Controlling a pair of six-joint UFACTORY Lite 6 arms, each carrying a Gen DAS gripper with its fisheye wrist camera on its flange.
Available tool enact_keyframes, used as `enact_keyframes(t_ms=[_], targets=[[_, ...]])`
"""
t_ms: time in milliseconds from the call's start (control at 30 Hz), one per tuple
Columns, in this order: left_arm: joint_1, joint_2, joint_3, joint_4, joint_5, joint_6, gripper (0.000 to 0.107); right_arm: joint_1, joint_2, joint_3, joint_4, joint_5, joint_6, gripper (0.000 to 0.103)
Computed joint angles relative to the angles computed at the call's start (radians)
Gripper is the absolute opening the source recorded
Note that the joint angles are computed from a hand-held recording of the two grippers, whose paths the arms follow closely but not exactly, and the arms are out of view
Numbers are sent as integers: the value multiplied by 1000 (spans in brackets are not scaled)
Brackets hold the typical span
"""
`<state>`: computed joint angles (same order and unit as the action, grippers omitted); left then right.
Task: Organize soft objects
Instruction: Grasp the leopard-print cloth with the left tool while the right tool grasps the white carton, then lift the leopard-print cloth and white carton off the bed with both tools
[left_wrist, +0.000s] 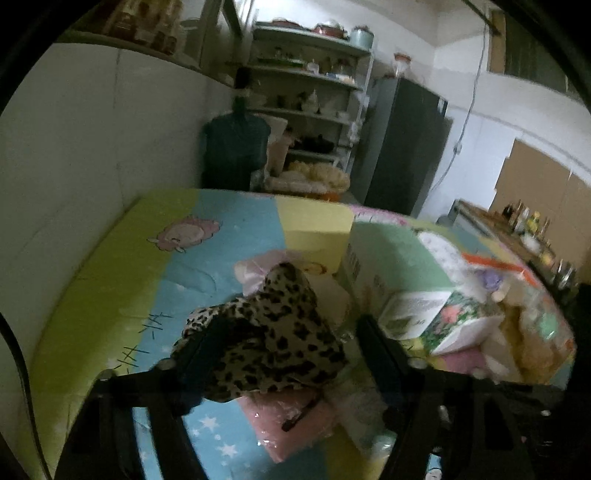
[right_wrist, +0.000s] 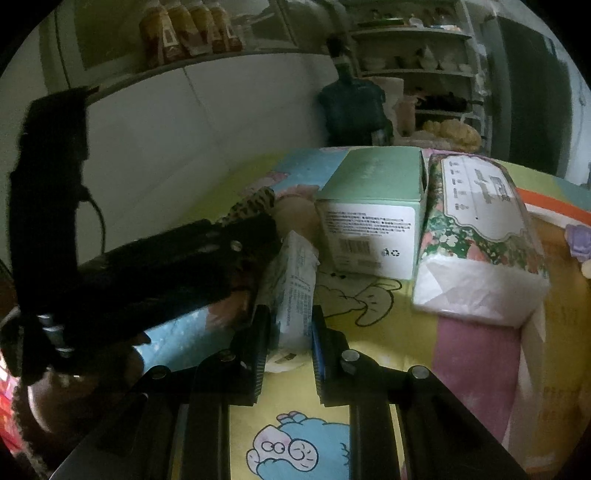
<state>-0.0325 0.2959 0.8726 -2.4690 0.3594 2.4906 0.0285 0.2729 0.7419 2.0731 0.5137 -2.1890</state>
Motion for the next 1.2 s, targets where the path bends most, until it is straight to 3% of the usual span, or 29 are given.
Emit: enact_keyframes(t_ms=[67,133,200,500,733,1200], targets=[[-6,22,18,-30,-21,27,45,-3,1,-3,-1,6,2,22],[18,16,6,41,14,-40,31,-14,-1,-9,-12,16,6,22],[31,-10,-25,0,44,2,13,-19,5,-3,-19,21,13,22],[74,-113,-119,-23,89,33,11,-30,-35,-49,17,46,-29,22],[77,-224,-182,-16,91,32,11,-69,-166,-150,-1,80,-44,22],[-71,-441,-254,-61,33,40,11,-229,-411,-253,-156,115,76,22]])
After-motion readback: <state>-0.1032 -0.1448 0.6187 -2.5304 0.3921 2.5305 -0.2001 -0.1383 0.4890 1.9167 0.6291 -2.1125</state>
